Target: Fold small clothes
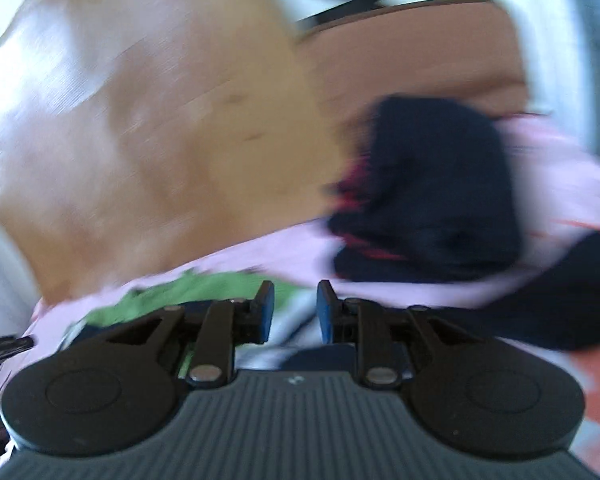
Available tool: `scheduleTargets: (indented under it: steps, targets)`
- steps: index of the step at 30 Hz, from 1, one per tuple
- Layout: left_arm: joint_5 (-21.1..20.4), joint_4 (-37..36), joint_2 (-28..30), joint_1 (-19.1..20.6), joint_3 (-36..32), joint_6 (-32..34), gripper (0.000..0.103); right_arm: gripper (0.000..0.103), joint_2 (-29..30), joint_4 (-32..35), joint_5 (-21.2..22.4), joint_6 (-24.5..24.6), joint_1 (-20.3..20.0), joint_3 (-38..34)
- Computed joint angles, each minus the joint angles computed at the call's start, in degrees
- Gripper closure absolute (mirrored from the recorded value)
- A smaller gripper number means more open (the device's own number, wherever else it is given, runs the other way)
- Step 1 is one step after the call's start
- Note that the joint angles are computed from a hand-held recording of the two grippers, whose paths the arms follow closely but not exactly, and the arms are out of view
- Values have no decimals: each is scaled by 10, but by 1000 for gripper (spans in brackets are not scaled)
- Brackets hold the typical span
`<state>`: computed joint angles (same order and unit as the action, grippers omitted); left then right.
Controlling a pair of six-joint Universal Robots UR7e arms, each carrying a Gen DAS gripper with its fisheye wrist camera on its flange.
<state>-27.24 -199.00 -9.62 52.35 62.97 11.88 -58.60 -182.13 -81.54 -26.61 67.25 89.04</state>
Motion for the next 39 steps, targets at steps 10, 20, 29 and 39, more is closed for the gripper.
scheduleTargets:
  steps: [10, 20, 29, 39]
  targets:
    - [-69, 162, 49, 3, -49, -1, 76, 72, -34, -87, -66, 216, -49, 0]
    - [-85, 157, 43, 8, -38, -14, 75, 43, 16, 37, -122, 289, -27, -96]
    - [-92, 155, 36, 8, -28, -26, 75, 93, 7, -25, -24, 268, -33, -74]
    - [-87, 151, 38, 7, -27, -20, 73, 80, -56, -86, 22, 306, -114, 66]
